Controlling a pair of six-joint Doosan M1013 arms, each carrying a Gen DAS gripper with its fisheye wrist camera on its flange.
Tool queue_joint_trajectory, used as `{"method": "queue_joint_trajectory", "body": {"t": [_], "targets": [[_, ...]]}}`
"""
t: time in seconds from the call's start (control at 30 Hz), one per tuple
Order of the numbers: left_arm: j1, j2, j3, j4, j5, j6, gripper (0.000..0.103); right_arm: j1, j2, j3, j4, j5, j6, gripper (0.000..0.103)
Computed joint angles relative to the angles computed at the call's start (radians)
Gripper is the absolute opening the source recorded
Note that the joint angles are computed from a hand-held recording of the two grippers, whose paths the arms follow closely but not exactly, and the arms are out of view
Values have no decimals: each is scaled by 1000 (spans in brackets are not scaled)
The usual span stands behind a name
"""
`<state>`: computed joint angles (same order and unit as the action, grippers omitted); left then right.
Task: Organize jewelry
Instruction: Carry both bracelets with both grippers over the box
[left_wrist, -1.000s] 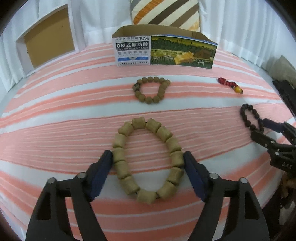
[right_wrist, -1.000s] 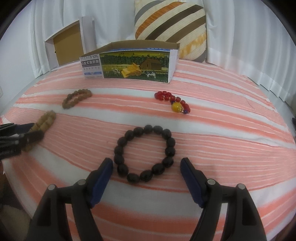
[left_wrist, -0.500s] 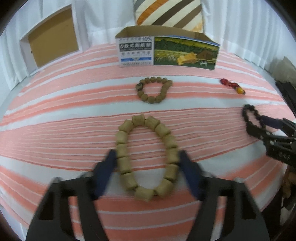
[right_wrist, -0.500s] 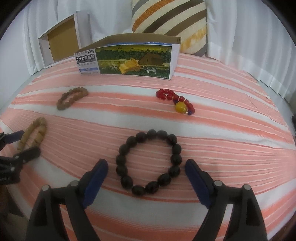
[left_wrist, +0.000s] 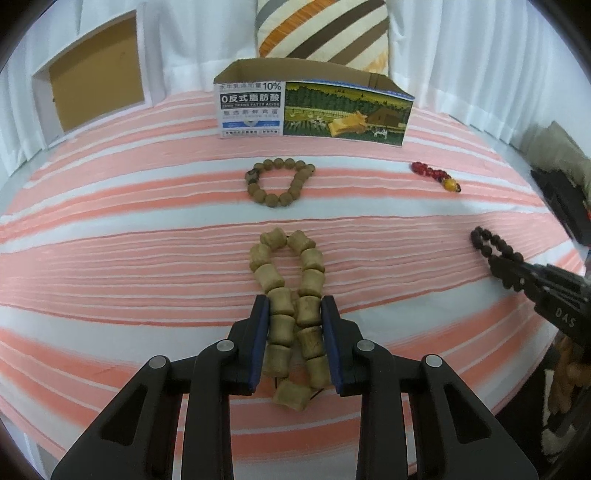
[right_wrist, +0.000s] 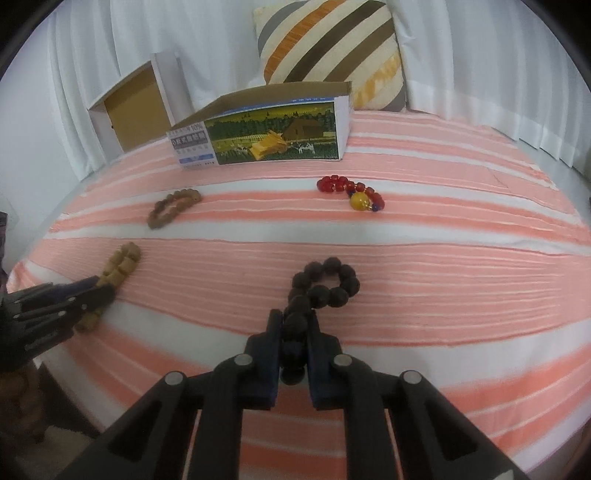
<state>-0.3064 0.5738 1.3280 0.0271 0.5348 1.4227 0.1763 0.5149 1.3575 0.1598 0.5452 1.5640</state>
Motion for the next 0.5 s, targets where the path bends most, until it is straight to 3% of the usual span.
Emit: {"method": "queue_joint_trajectory", "body": {"t": [0.5], "targets": [[-9, -27, -30, -48, 4, 25, 28, 7, -32, 9, 45, -66, -65, 12]]}}
